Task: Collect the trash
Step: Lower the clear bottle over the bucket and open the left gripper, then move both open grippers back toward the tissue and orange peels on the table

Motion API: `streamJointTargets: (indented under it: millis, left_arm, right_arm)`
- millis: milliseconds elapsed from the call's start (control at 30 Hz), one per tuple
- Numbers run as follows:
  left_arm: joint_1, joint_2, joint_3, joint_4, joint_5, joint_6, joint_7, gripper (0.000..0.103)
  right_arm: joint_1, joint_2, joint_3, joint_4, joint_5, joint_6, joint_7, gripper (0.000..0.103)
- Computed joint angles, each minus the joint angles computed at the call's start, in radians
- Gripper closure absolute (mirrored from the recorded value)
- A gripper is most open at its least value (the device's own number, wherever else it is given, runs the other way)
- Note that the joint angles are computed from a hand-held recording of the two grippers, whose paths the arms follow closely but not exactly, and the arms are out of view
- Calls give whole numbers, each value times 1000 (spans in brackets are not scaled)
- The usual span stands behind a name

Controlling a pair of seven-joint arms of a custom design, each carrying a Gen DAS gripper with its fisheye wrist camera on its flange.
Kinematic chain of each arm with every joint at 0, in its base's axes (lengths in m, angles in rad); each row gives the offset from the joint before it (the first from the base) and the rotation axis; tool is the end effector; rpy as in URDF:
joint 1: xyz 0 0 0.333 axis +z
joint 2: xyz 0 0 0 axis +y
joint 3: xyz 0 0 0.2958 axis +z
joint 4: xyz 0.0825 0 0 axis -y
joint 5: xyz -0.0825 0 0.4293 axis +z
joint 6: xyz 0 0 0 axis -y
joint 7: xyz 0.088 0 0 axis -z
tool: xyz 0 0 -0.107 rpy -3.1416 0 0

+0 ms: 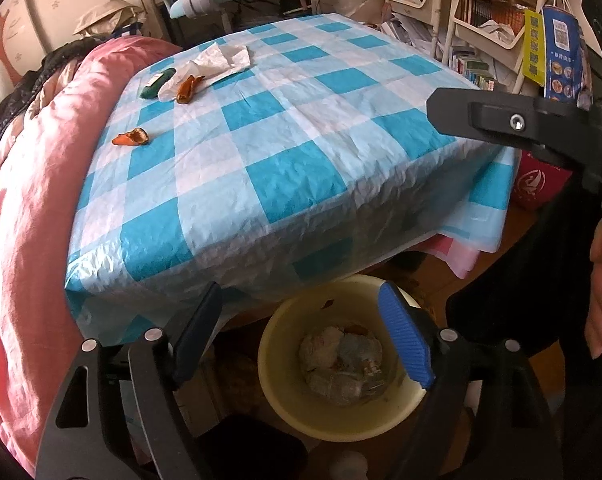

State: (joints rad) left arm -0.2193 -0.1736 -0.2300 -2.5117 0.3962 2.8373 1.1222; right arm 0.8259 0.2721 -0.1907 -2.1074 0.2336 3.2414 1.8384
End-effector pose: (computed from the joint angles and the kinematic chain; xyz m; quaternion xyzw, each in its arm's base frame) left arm 0.4623 -0.2436 0.3421 -0.5498 0.7917 -0.1829 0.1935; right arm 0.5352 0.3723 0.3417 -0.6894 0.5902 -0.1219 0.4019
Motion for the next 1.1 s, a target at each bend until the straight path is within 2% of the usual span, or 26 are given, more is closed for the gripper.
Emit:
streamJointTargets:
  millis: [400, 533, 867, 1000, 1100]
  left_arm:
    - [29, -12, -14, -4, 71, 23, -81, 24]
    - [54, -25, -25, -7, 132, 38, -153, 23]
    - [148, -50, -64, 8, 358, 53, -455, 19]
    - [172, -46, -60, 29, 431, 59, -558, 19]
    - [179, -43, -43, 41, 440, 73, -606, 19]
  right_arm:
    - [-3, -1, 3, -5, 7, 2, -7, 19]
    - [-46, 0, 46, 0, 15, 4, -17, 18]
    - [64, 15, -63, 30, 38, 15, -27, 18]
    - [65, 30, -67, 65, 31, 8, -39, 18]
    - [64, 46, -71, 98, 20, 4, -47, 18]
